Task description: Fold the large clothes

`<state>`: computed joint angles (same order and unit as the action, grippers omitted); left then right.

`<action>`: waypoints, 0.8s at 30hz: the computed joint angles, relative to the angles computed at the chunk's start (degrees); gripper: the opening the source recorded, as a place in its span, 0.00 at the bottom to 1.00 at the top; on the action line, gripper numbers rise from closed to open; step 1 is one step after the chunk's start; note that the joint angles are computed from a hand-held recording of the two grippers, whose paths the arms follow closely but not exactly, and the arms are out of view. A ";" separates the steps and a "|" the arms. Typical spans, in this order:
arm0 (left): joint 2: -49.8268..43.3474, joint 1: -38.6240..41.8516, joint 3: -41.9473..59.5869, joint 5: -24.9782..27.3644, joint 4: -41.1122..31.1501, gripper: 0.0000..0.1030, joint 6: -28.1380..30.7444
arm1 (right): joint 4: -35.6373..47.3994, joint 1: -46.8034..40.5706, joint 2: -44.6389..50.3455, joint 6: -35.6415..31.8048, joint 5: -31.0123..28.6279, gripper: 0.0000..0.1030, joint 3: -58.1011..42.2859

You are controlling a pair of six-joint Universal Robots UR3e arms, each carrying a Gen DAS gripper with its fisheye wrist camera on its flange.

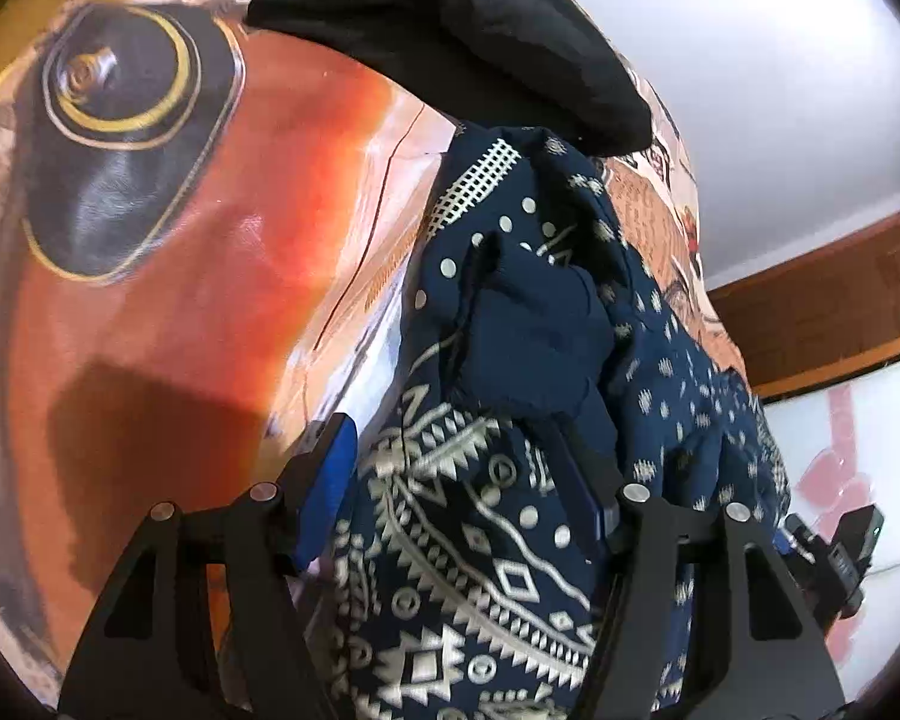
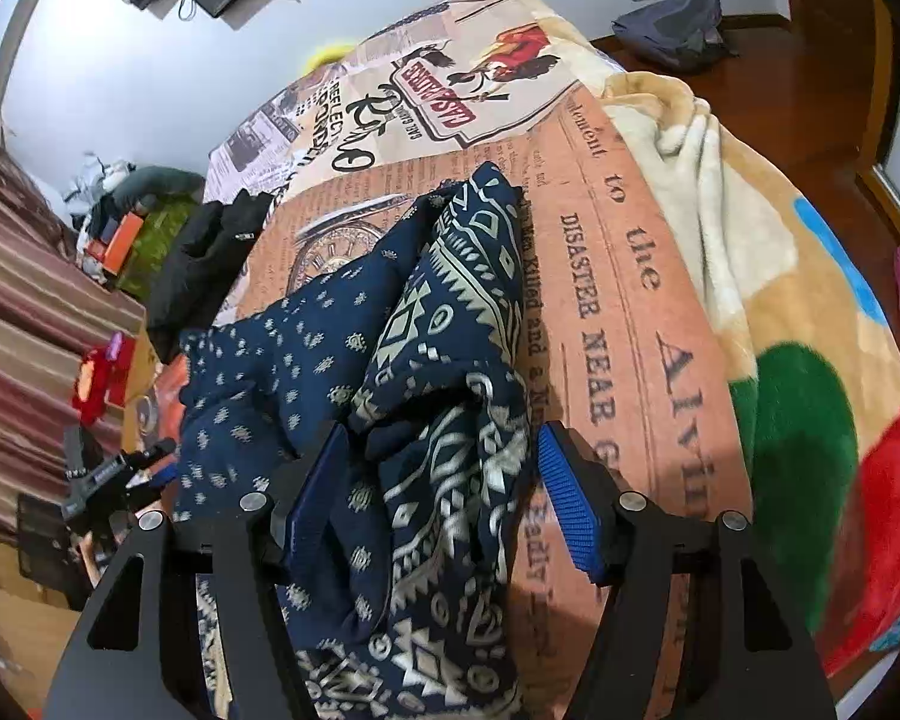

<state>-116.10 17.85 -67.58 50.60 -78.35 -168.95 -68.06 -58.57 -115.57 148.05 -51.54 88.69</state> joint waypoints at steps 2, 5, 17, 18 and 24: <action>-1.65 -0.54 0.82 -0.59 0.98 0.61 -1.33 | -2.96 1.71 1.19 1.49 -0.37 0.60 0.39; -5.10 -1.91 3.97 -1.92 1.19 0.61 -1.77 | -9.53 5.04 3.45 4.30 -1.84 0.60 1.62; -6.60 -6.88 5.85 0.20 10.12 0.19 -1.77 | -25.23 10.69 6.32 14.78 -3.11 0.39 5.93; -5.50 -7.56 5.20 1.80 11.26 0.17 -2.21 | -23.80 9.95 6.20 13.83 -1.81 0.26 5.71; -0.35 -11.11 6.70 8.12 12.90 0.14 -2.44 | -14.99 8.40 6.33 10.10 3.08 0.19 -0.38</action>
